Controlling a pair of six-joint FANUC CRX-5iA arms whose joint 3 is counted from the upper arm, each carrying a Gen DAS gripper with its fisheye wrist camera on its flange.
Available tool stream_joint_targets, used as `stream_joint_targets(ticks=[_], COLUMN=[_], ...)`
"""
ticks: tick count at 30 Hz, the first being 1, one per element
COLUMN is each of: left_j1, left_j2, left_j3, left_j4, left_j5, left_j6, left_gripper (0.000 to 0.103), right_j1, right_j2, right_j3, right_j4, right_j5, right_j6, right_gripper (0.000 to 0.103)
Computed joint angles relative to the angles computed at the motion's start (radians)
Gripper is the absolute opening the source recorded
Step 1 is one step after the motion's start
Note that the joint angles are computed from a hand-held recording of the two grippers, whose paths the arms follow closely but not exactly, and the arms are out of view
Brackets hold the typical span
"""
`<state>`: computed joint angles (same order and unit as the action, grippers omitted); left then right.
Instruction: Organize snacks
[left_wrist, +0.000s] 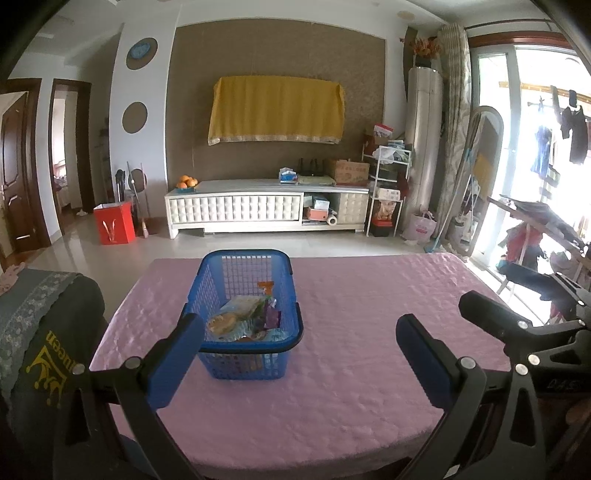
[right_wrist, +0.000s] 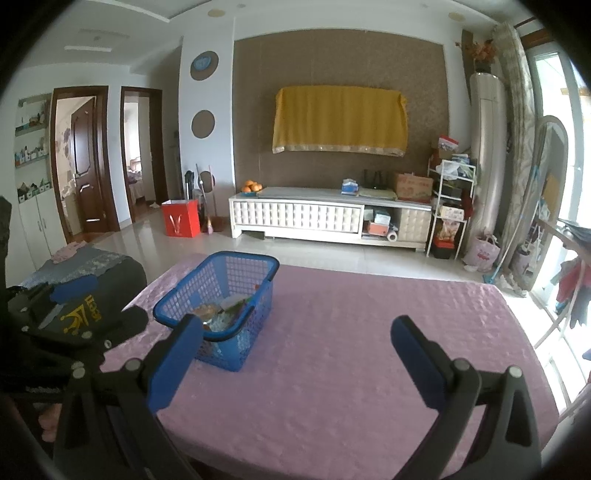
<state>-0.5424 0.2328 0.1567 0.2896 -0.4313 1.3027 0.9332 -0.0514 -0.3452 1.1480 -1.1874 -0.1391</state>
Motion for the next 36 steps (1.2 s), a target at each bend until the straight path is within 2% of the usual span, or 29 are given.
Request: stream_joint_targets(ticks=[6,10,16,20,36], left_j1=[-0.001,0.002,0.001,0.005,0.005], left_j2=[-0.007,-0.009,-0.007,-0.011,-0.029], left_j3=[-0.014,-0.033,-0.026,-0.042,-0.048], left_j4=[0.013,0.071,0.055,0.086,0.043], left_j5=[0.006,0.016,0.005,0.002,-0.002], left_j6=[-0.011,-0.063,-0.051,-0.073,-0.040], left_gripper=[0.103,0.103,0.103,0.103,0.103], right_j1=[0.005,0.005,0.011,0.013,0.009], right_j2=[0.006,0.006,0.009,0.007,0.002], right_j3=[0.012,0.015,0.018,0.012,0.009], right_j4=[-0.012,-0.020,-0.027,-0.019,-0.016], right_j5=[-0.020,-0.023,-0.027,-0.024,0.000], right_j6=[0.008,0.011,0.012,-0.002,-0.008], right_gripper=[0.103,0.103,0.103,0.103,0.103])
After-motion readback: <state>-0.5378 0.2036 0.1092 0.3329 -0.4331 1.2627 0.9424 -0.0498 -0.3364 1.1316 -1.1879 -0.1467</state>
